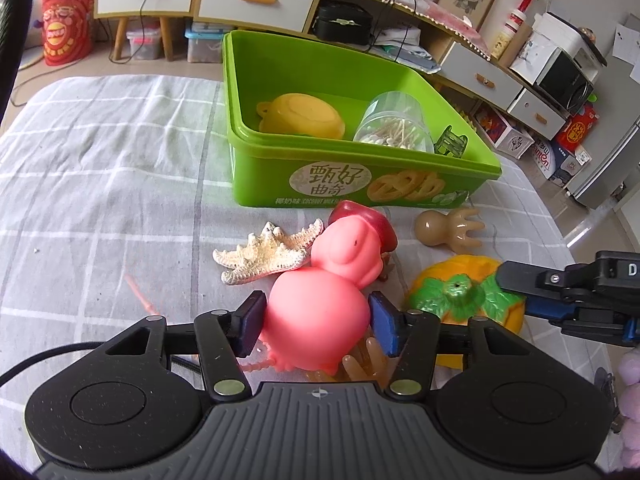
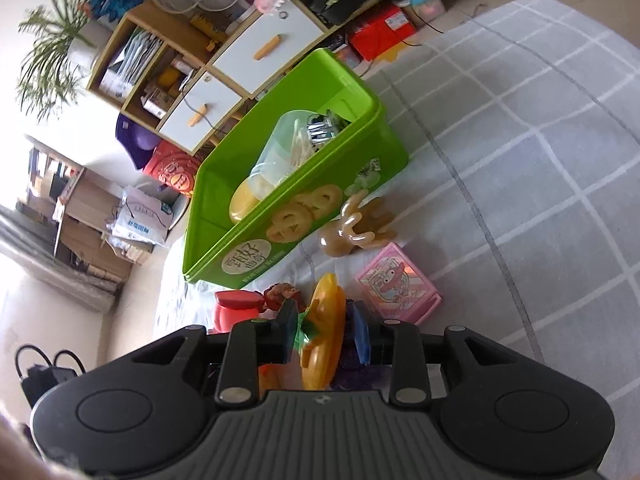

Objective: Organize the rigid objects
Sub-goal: 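Grasp the orange-yellow toy with the right tool while the left tool grasps the pink pig, then carry the pink pig and orange-yellow toy into the green bin and release both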

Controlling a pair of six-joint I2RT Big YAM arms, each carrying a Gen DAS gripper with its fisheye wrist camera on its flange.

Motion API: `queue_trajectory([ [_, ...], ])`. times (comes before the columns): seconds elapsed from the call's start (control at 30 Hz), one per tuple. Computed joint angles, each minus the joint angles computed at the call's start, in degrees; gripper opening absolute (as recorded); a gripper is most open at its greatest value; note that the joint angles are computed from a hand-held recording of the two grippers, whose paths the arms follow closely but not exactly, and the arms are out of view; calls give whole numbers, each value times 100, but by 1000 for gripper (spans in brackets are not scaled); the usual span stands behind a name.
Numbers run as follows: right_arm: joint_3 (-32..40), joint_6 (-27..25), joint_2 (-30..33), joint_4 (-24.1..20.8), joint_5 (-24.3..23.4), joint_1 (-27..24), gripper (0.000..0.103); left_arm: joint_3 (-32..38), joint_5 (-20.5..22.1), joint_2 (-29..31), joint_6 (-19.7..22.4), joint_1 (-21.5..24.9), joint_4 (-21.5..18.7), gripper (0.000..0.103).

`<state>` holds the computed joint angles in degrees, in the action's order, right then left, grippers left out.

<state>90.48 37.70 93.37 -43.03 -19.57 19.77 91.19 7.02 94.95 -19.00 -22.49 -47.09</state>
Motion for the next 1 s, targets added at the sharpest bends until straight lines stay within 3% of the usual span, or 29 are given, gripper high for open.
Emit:
queue_trajectory([
  [0.13, 80, -459, 9, 4, 211, 136, 9, 6, 78, -20, -133, 12, -23, 59],
  [0.33, 27, -529, -106, 310, 87, 249, 9, -26, 161, -115, -293, 39, 30, 59],
  [0.57, -15, -322, -151, 402, 62, 212, 9, -32, 250, -209, -481, 81, 59, 59],
  [1.0, -10, 557, -255, 934, -76, -104, 8, 173, 352, -333, -845, 203, 107, 59],
])
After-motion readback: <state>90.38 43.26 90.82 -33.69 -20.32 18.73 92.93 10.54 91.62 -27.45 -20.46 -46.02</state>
